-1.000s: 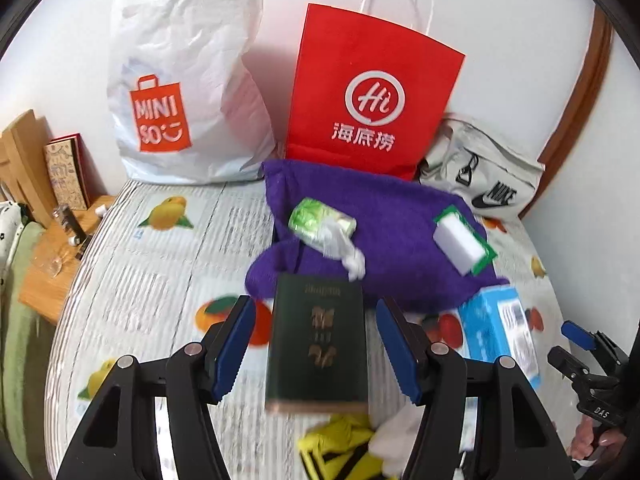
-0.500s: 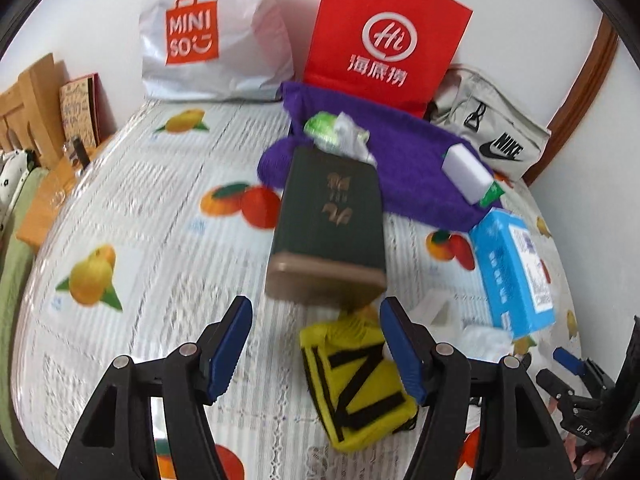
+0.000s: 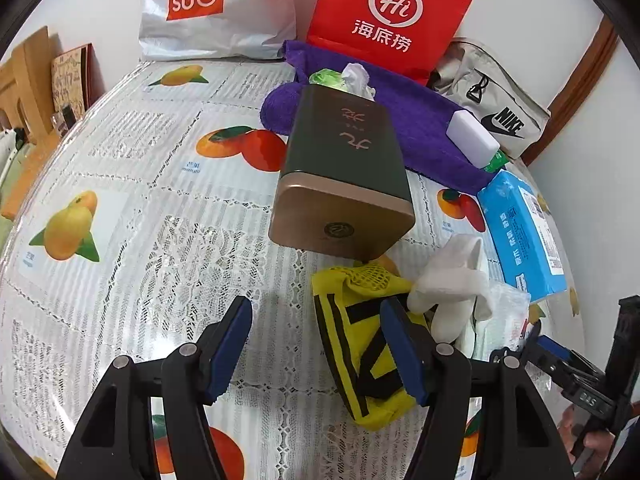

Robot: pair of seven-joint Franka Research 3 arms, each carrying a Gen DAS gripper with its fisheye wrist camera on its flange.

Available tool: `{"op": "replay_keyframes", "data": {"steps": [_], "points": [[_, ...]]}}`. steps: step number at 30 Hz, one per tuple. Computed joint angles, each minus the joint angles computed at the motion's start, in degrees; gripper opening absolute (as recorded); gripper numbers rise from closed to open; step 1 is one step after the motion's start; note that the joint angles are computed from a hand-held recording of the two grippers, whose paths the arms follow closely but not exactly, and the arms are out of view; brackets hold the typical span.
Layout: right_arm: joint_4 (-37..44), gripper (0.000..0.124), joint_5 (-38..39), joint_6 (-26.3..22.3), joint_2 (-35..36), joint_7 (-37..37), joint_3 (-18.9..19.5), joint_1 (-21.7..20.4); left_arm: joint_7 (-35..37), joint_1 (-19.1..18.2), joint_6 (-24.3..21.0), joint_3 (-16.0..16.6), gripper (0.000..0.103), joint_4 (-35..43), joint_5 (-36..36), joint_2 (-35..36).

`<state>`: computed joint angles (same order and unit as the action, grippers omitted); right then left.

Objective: Organize soft objects
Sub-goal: 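Move the left tool to the yellow pouch while the right moves to the black watch strap, then grasp the yellow pouch with the left tool while the right grasps the black watch strap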

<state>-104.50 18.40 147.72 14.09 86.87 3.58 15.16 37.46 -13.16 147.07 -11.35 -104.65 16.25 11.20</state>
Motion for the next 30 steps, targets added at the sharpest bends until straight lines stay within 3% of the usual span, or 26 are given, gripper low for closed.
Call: {"op": "replay_keyframes", "data": {"steps": [6, 10, 12, 18, 25, 30], "points": [[2.8, 0.071, -9.3, 0.7, 2.4, 5.2, -2.2, 2.6, 3.8, 1.0, 3.3, -0.8, 0.064, -1.7, -3.3, -0.5], [2.8, 0.054, -12.4, 0.5, 2.3, 6.1, -2.7, 2.6, 5.8, 0.3, 4.7, -1.1, 0.078, -2.6, -3.5, -1.2], [2.8, 0.044, -13.0, 0.0, 2.1, 5.6, -2.6, 2.2, 5.7, -0.4, 3.9, -1.0, 0.078, -2.0, -2.2, -0.8], [1.1, 0.042, -11.8, -0.8, 0.4, 4.0, -2.1, 0.9, 6.7, -2.2, -2.5, -1.5, 0.079, 4.4, -2.7, 4.1], [-0.8, 0.045, -18.2, 1.6, -0.1, 4.4, -2.9, 2.7, 3.2, -6.9, -12.8, 0.3, 0.087, 13.2, 6.0, 9.3], [-1.7, 0.044, -15.9, 1.4, -1.0, -1.4, -2.1, 0.9, 2.8, -6.6, -13.8, 0.4, 0.087, 11.4, 7.0, 7.6]]}}
